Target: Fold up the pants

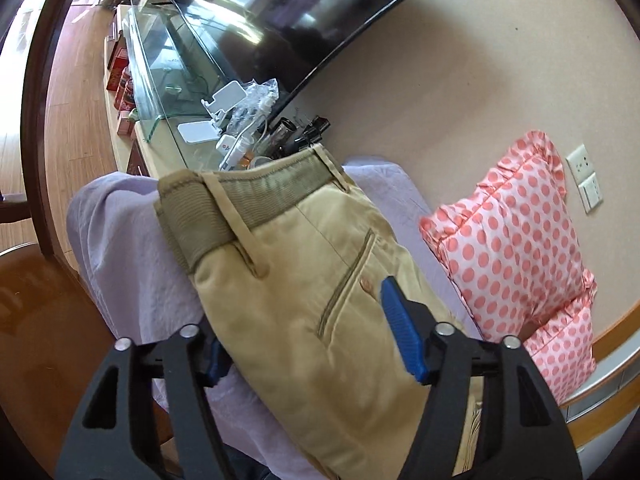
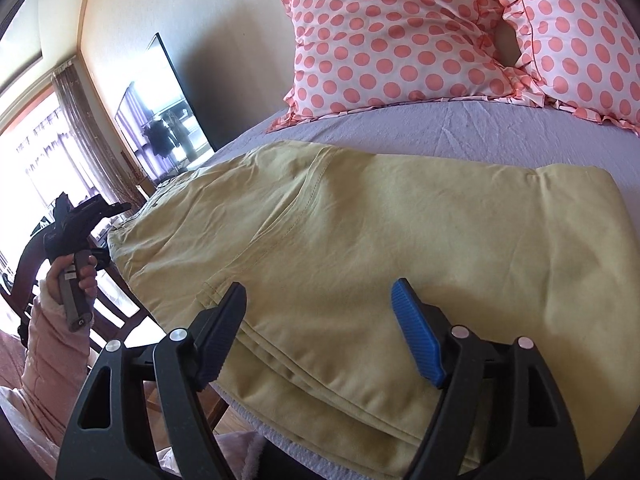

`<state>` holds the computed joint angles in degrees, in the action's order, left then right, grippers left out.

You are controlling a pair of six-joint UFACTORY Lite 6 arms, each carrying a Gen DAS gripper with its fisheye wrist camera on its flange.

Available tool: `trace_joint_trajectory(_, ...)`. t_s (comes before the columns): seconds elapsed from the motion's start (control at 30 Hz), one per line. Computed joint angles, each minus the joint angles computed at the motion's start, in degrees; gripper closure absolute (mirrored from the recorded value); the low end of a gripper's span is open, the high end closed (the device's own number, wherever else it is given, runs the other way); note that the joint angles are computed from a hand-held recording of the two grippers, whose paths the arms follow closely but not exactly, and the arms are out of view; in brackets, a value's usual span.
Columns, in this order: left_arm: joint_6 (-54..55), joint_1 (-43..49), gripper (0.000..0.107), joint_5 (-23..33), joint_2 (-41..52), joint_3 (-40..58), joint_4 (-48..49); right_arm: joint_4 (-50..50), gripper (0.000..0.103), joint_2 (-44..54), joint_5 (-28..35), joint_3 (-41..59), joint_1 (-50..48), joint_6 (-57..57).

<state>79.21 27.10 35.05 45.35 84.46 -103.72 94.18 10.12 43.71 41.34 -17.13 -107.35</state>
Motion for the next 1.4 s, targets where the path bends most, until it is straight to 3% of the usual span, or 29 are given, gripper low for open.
trace_joint_trajectory(0.03, -3.21, -0.32, 0.088, -1.84, 1.05, 2.23, 2.38, -0.06, 0.026, -0.11, 0.45, -0.16, -0.43, -0.01)
trace_joint_trajectory(0.07, -4.12, -0.99, 0.098, -5.05, 0.94, 2.72, 2.95, 0.06, 0.026, -0.32, 0.82, -0.39, -0.92, -0.14)
trace_joint_trajectory(0.13, 1.27, -2.31, 0.100, -7.28, -2.05, -0.11, -1.51, -0.05, 0.026, -1.01, 2.03, -0.90, -2.73, -0.39)
trace_joint_trajectory(0.2, 13.27, -5.19, 0.102, -9.65, -8.08, -5.25, -10.07, 0.08, 0.026, -1.74, 3.86, -1.37, -5.53, -0.82)
trace_joint_trajectory(0.3, 22.13, -11.34, 0.102, -10.52, -17.98, -10.69, -14.42, 0.13, 0.023, -2.18, 7.62, -0.93, -11.82, -0.42)
trace_joint_trajectory(0.5, 38.14, -35.77, 0.101, -13.81, -31.90, -15.74, -17.15, 0.83, 0.019, 0.47, 11.04, 2.89, -24.69, 2.47)
trace_joint_trajectory(0.67, 32.49, -55.95, 0.100, -11.70, -23.44, -9.57, -2.67, -2.77, 0.018, 7.78, 13.28, 9.40, -33.19, 10.10)
trace_joint_trajectory(0.8, 23.97, -66.22, 0.101, -16.52, -8.79, 0.24, 8.93, -6.64, 0.018, 12.73, 16.06, 13.78, -38.13, 15.05)
trace_joint_trajectory(0.87, 20.24, -66.80, 0.099, -13.95, -4.78, 2.48, 11.33, -8.15, 0.015, 14.39, 16.96, 15.63, -39.39, 16.77)
trace_joint_trajectory(0.97, 23.87, -69.31, 0.095, -16.97, -6.53, -0.99, 11.51, -11.76, 0.013, 18.19, 19.01, 20.49, -39.10, 21.39)
trace_joint_trajectory(1.0, 25.57, -69.22, 0.086, -16.64, -8.19, -3.24, 11.83, -13.60, 0.013, 20.37, 20.52, 22.98, -38.69, 23.74)
trace_joint_trajectory(1.03, 27.49, -68.45, 0.074, -14.12, -9.75, -5.27, 11.52, -15.05, 0.013, 22.45, 21.97, 25.23, -38.10, 25.86)
trace_joint_trajectory(1.13, 30.19, -61.64, 0.062, -2.27, -16.46, -13.81, 11.95, -17.90, 0.013, 25.04, 23.11, 27.97, -36.33, 29.15)
trace_joint_trajectory(1.2, 30.72, -55.45, 0.050, 1.83, -19.87, -17.18, 10.39, -19.09, 0.014, 23.58, 20.54, 27.30, -34.78, 29.10)
trace_joint_trajectory(1.3, 26.17, -46.61, 0.046, -2.62, -18.10, -13.30, 8.97, -20.60, 0.024, 22.37, 17.34, 26.48, -32.68, 28.33)
trace_joint_trajectory(1.4, 8.18, -39.88, 0.046, -4.77, -6.99, 0.87, 20.26, -20.73, 0.031, 21.87, 13.58, 26.07, -29.99, 26.53)
